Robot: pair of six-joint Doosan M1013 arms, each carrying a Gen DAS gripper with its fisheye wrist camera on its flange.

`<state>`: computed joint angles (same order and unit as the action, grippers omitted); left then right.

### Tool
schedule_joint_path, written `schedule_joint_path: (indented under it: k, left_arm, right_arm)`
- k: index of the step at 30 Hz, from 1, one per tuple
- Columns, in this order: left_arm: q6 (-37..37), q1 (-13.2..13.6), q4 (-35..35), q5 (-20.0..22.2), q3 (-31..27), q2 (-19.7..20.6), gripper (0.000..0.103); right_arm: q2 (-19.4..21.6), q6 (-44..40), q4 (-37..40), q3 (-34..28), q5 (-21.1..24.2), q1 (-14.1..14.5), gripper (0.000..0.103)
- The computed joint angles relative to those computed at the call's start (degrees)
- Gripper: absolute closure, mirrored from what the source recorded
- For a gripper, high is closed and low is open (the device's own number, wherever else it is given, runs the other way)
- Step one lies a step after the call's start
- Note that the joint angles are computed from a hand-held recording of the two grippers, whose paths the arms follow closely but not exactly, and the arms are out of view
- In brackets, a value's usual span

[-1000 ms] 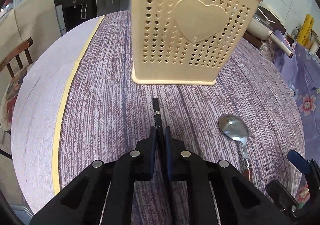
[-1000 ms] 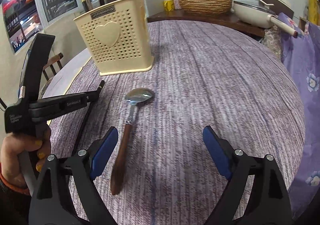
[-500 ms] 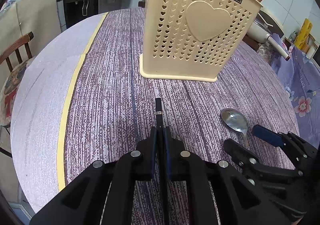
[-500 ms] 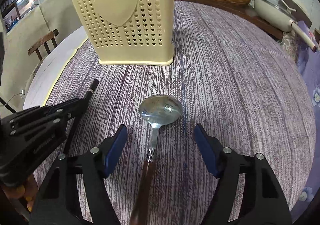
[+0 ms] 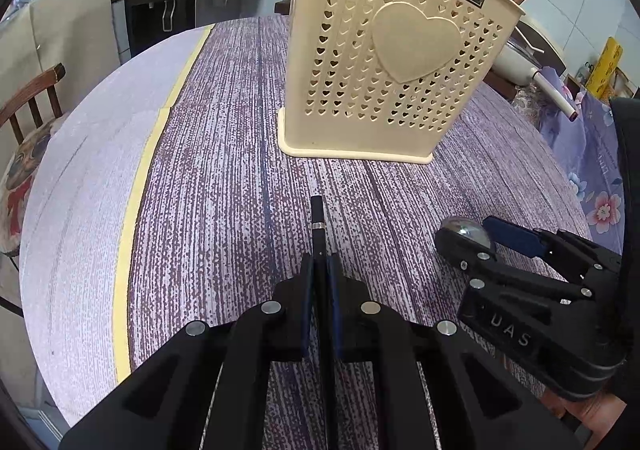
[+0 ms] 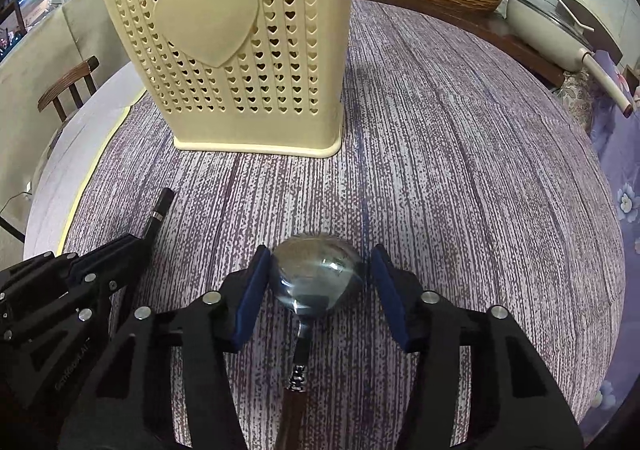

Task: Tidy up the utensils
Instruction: 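Grasp the black chopstick with the left tool while the right tool grasps the silver spoon bowl, then lift the chopstick and spoon and carry both above the cream holder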

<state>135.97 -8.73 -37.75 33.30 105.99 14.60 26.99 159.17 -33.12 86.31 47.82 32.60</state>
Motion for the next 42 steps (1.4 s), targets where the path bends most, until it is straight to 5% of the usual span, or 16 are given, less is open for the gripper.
schedule_joint_path:
  k: [13, 23, 34, 42]
  left_arm:
    - [-1.91, -0.89, 2.31, -0.86, 0.04, -0.17, 0.094]
    - [-2.54, -1.04, 2.95, -0.99, 0.03, -0.21, 0.094]
    - [-4.02, -1.3, 4.68, -0.64, -0.34, -0.16, 0.095]
    - [0.01, 0.11, -1.34, 0.72, -0.89, -0.79, 0.095]
  right_arm:
    - [-1.25, 2.01, -0.93, 2.16, -4.31, -0.29, 0.055]
    - [-5.98, 14.14, -14.35, 6.76, -8.91, 1.75, 0.055]
    - [-10.44, 21.4, -25.54, 9.79, -8.52, 4.74, 0.055]
    - [-11.27, 21.9, -27.3, 10.3, -7.79, 5.63, 0.055]
